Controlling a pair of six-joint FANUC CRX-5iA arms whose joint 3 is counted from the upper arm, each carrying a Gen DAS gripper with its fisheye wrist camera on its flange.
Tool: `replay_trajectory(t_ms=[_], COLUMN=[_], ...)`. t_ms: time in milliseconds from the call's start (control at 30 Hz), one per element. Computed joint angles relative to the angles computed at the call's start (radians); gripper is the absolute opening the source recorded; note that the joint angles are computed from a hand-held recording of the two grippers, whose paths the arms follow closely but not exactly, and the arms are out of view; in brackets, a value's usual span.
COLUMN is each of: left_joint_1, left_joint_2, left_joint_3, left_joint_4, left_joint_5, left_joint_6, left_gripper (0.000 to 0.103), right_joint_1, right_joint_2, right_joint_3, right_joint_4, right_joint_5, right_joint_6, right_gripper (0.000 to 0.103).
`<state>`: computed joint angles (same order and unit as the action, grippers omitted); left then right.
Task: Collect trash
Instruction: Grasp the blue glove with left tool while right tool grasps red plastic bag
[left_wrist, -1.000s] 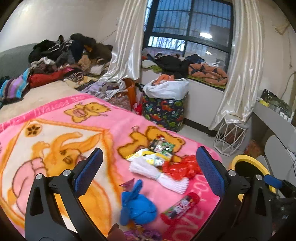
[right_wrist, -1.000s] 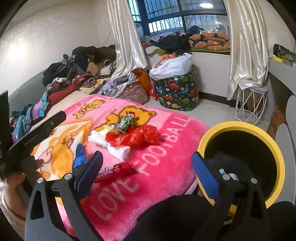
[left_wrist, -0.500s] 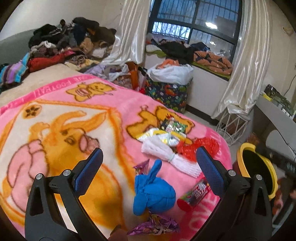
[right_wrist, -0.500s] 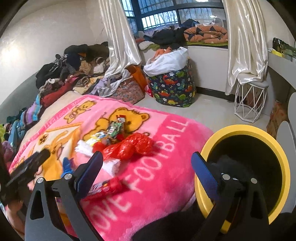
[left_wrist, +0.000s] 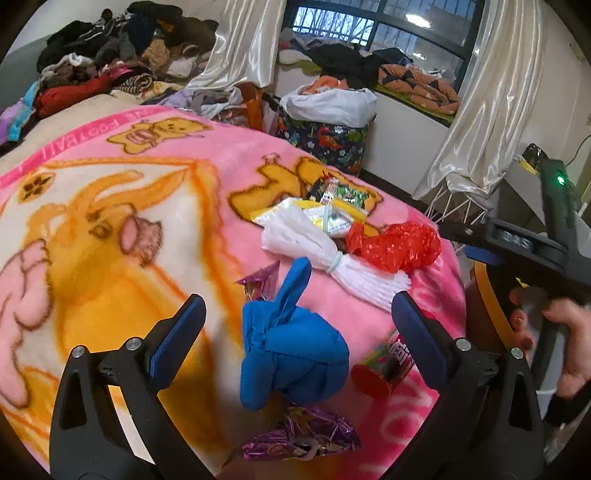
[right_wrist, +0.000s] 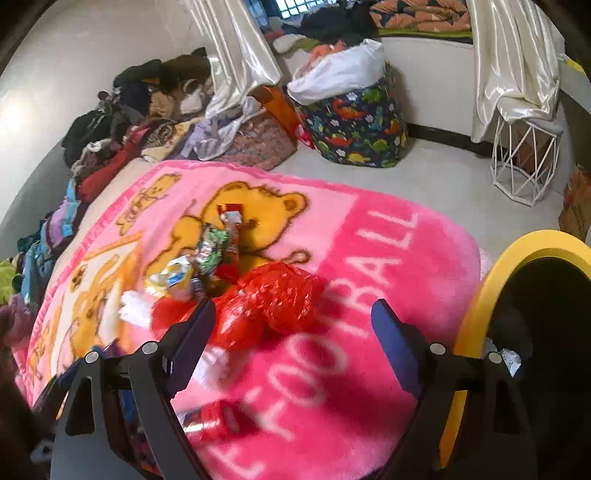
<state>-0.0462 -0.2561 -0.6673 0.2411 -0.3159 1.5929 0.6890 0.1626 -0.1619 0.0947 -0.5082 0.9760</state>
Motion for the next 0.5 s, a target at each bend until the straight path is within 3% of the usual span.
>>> replay_trajectory(t_ms=[133, 200, 233, 333, 400, 500], left_joint_1=[-0.012, -0.016, -0.015, -0.015, -0.010, -0.010], left_joint_2=[0.040, 0.047, 0.050, 0.062, 0.067, 0.070], left_joint_3=[0.057, 0.067, 0.065, 0.080, 0.079, 0.086], left_joint_4=[-0.109, -0.126, -0.120, -0.139, -0.122, -0.124], left_joint_5=[-0.063, -0.082, -0.083, -0.104, -0.105, -0.118], left_joint_6=[0.094, 0.121, 0.122, 0.132, 0.115, 0.127], left_gripper=[0.091, 0.086, 0.084, 0.067, 0.047, 0.026], right_joint_1=[-0.027, -0.046, -0.053, -0.018, 0.005, 0.012], right_joint_2=[0.071, 0.091, 0.085, 0.045, 0.014, -0.029], right_joint_3=[0.101, 0.138, 0.138, 0.076, 0.020, -0.055], right_joint_4=[-0.141, -0.233, -0.280, -0.199, -0.112, -0.035], right_joint_5=[-0.074, -0.101, -0.092, -0.023, 0.034, 0.111], right_joint_6=[0.109, 0.177, 0.219, 0.214, 0.157, 0.052], right_gripper=[0.080, 0.055, 0.037, 0.018, 0.016, 0.015])
